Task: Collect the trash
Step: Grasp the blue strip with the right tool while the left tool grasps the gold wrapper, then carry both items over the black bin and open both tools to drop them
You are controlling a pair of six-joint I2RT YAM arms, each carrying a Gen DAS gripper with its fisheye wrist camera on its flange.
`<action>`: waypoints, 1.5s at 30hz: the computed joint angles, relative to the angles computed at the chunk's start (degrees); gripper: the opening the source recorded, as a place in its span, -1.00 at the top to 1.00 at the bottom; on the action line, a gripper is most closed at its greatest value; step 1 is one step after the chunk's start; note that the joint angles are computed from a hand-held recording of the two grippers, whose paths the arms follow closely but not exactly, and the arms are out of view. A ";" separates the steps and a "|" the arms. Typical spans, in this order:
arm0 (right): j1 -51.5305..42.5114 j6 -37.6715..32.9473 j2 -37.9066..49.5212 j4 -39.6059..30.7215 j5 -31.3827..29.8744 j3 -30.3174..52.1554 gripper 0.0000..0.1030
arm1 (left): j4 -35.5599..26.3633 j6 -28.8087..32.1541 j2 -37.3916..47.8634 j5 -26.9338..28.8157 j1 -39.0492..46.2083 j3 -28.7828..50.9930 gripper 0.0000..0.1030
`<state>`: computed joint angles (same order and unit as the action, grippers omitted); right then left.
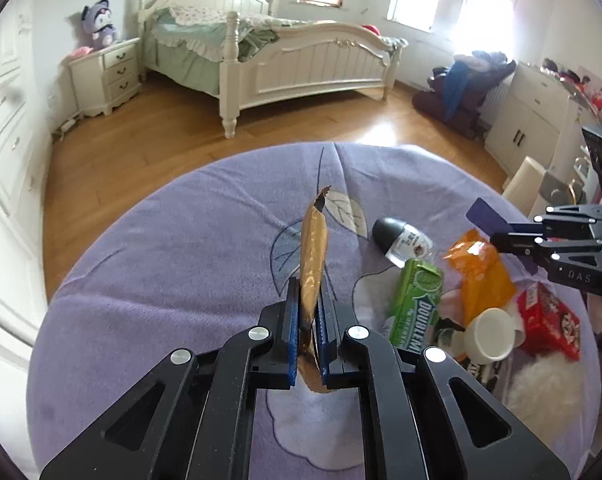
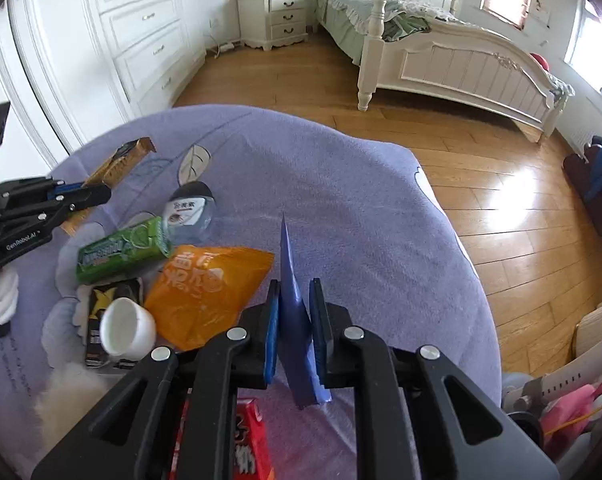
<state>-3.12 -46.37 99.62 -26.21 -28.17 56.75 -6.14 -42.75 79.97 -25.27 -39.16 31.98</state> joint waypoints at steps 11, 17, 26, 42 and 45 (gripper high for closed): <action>-23.72 -7.48 -15.64 -17.28 -25.19 -7.22 0.71 | -17.22 -11.19 6.54 -15.05 -26.38 23.64 0.83; -40.06 -15.21 -13.60 -22.06 -29.21 -5.26 0.71 | -15.70 -7.97 20.50 -15.31 -31.83 39.73 0.83; -49.77 -12.60 0.81 -16.56 -26.48 4.36 0.71 | -12.19 -1.22 40.89 -4.95 -31.07 61.91 0.83; -54.75 -7.37 15.80 -7.28 -21.07 12.36 0.70 | -23.16 3.35 67.51 7.16 -27.18 98.09 0.83; -54.58 -6.50 17.15 -6.37 -20.06 12.90 0.70 | -25.49 3.83 70.68 7.86 -26.79 102.98 0.83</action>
<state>-57.70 -52.86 116.77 -32.58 -48.23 69.65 -31.63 -38.92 150.65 -17.41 -65.95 134.97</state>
